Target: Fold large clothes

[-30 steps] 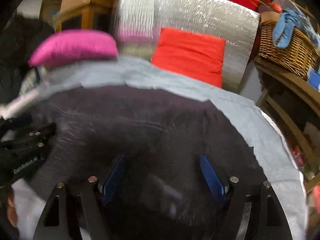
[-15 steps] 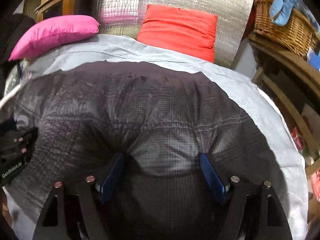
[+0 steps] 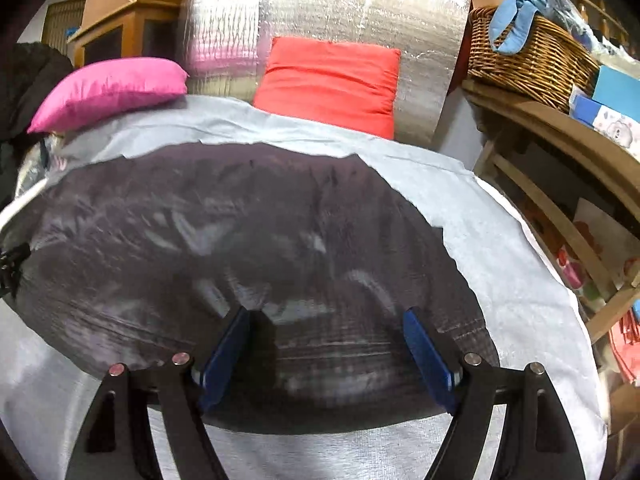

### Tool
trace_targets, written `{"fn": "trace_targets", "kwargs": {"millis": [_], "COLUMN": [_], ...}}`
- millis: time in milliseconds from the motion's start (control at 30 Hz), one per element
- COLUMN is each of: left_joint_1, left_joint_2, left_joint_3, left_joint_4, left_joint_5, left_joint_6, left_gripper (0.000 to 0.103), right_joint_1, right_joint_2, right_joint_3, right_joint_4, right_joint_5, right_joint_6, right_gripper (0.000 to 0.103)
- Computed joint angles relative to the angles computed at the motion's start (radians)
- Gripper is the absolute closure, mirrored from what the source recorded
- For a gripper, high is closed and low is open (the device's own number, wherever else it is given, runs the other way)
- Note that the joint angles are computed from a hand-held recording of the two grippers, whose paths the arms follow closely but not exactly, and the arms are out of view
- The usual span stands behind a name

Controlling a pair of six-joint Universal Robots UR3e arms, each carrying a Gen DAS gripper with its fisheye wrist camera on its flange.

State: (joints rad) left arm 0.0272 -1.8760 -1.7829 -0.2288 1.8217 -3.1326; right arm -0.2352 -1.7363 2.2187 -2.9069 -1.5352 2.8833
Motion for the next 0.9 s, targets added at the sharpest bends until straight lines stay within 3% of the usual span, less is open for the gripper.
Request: {"fn": "trace_targets", "kwargs": {"millis": [267, 400, 567, 900], "left_joint_1": [0.007, 0.047, 0.120, 0.175], "left_joint_2": [-0.011, 0.115, 0.334, 0.490], "left_joint_3": [0.001, -0.005, -0.154, -0.267], "left_joint_4": [-0.003, -0.152, -0.169, -0.235], "left_joint_5": [-0.010, -0.068, -0.149, -0.180], "left_joint_6": [0.025, 0.024, 0.001, 0.003], "left_gripper": [0.022, 0.022, 0.020, 0.020], "right_joint_1": [-0.038, -0.065, -0.139, -0.293], "right_joint_2": [0.054, 0.053, -0.146, -0.391], "right_joint_3": [-0.004, -0.052, 0.002, 0.062], "right_joint_4": [-0.016, 0.065, 0.164, 0.386], "right_joint_5": [0.044, 0.080, 0.183, 0.301], "right_joint_6": [0.024, 0.020, 0.030, -0.044], "right_gripper": [0.014, 0.013, 0.013, 0.013]}}
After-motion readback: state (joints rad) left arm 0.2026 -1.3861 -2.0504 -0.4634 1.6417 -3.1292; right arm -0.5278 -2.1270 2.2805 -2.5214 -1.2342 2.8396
